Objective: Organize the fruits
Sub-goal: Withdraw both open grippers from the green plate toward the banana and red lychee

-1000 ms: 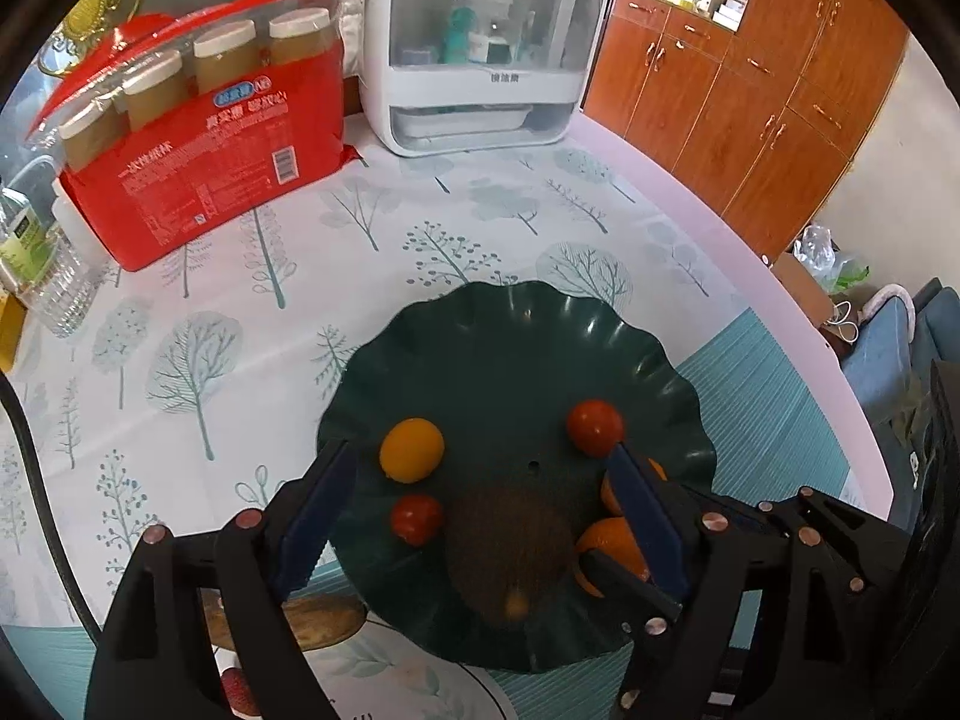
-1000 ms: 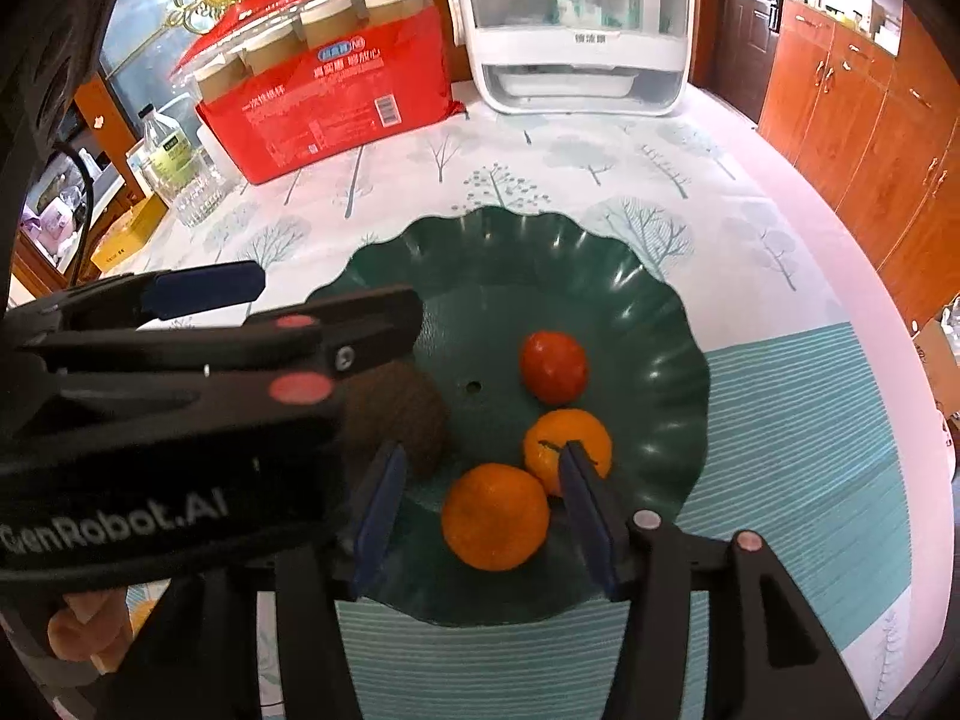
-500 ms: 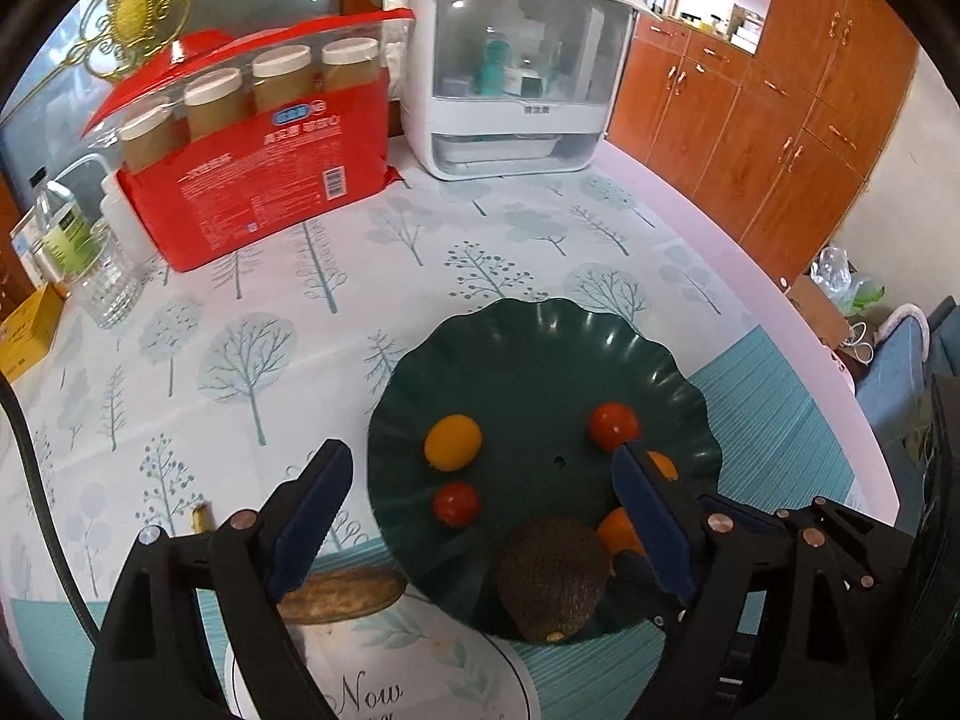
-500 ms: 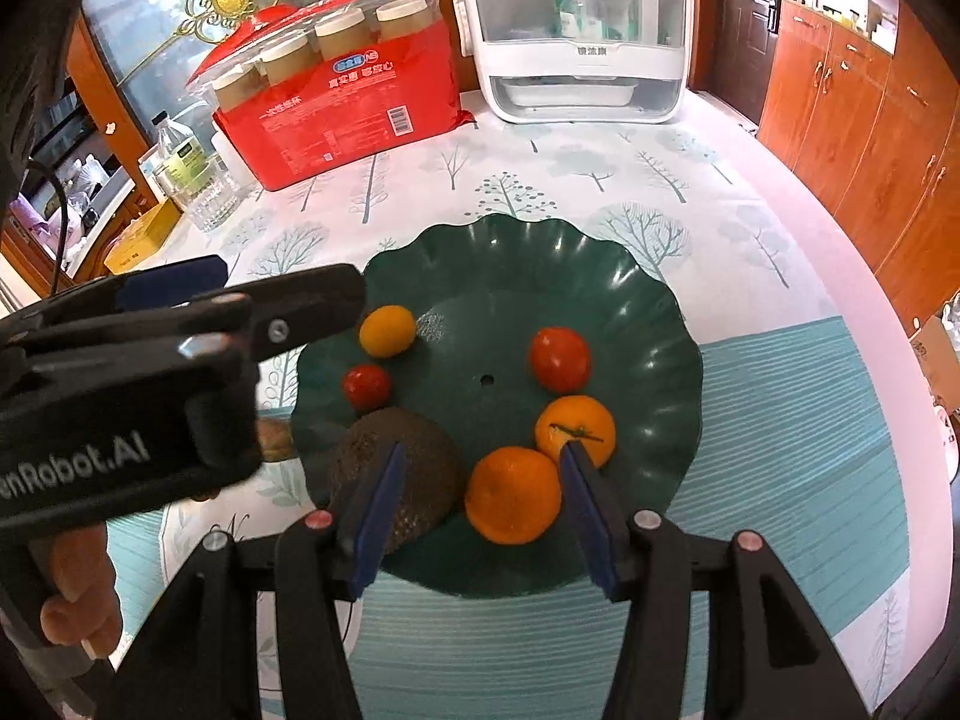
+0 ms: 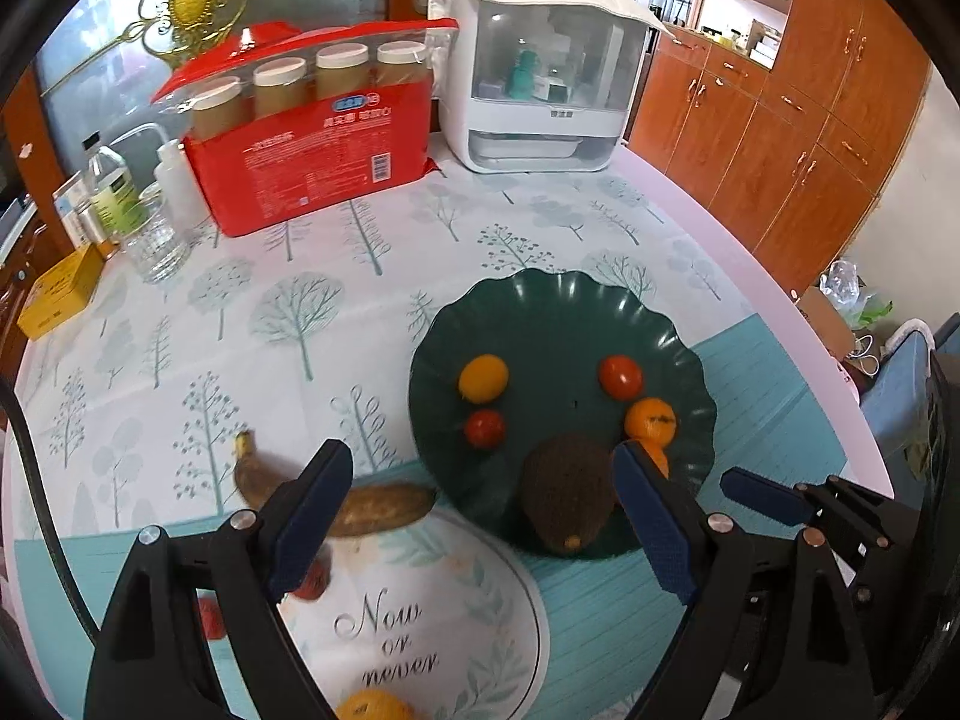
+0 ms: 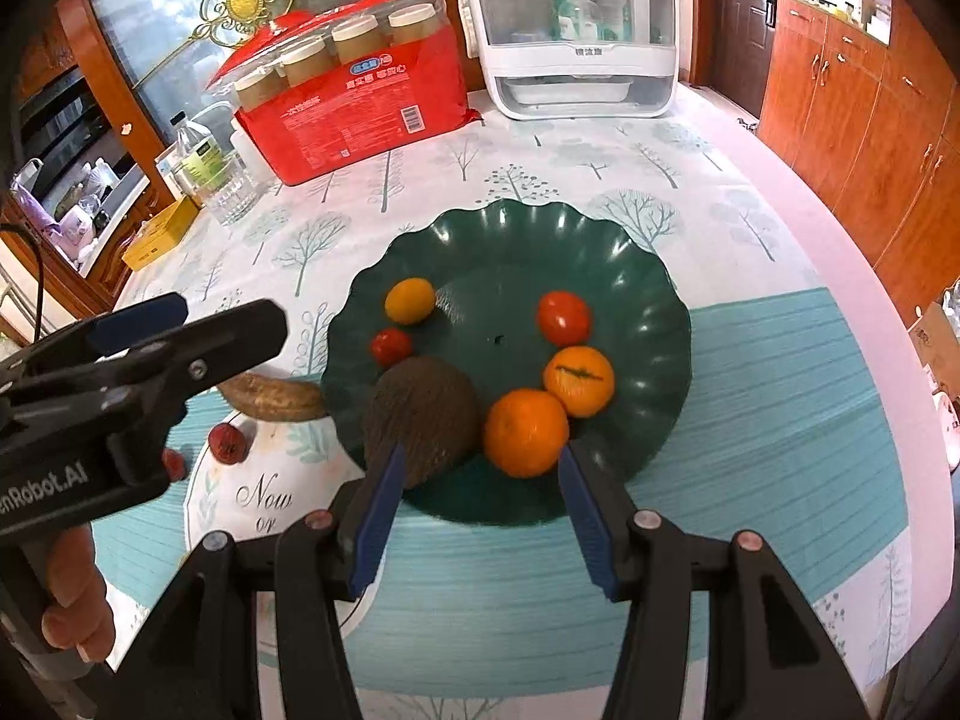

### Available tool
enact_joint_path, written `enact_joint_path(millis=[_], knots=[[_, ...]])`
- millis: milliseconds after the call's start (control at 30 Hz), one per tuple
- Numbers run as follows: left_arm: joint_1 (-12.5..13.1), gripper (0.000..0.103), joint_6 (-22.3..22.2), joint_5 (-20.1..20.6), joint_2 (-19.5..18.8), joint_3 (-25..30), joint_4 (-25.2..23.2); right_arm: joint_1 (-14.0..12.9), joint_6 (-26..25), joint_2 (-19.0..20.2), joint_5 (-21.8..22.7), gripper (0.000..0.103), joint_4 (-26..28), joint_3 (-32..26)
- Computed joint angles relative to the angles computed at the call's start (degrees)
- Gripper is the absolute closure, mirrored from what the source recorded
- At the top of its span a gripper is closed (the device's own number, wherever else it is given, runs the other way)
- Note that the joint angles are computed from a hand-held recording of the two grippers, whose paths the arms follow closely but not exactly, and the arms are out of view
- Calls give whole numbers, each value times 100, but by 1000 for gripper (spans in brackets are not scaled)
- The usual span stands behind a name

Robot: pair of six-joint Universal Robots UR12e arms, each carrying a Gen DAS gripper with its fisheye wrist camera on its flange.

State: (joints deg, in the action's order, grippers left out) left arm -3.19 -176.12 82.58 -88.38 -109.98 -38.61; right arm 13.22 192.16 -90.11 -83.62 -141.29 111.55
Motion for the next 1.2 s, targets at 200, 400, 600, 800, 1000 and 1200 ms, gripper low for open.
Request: enact_joint_path(millis=[200, 400, 600, 800, 1000, 1200], knots=[[69, 15, -62, 180, 299, -152, -156, 20, -71, -151, 64, 49, 61, 70], [251, 15, -139, 384, 636, -256, -252, 85, -277, -236, 74, 49, 43, 8], [515, 15, -231, 719, 933, -340, -111, 241, -537, -139, 103, 49, -32, -252], [914, 15, -438, 893, 1152, -399, 9, 483, -900, 121, 174, 49, -127, -660], [1292, 15, -620, 940, 1234, -498, 26, 731, -1307, 513, 202, 49, -53, -1109], [1510, 15, -646, 878, 1088, -642, -182, 907, -1780, 984, 210, 49, 266, -1533]])
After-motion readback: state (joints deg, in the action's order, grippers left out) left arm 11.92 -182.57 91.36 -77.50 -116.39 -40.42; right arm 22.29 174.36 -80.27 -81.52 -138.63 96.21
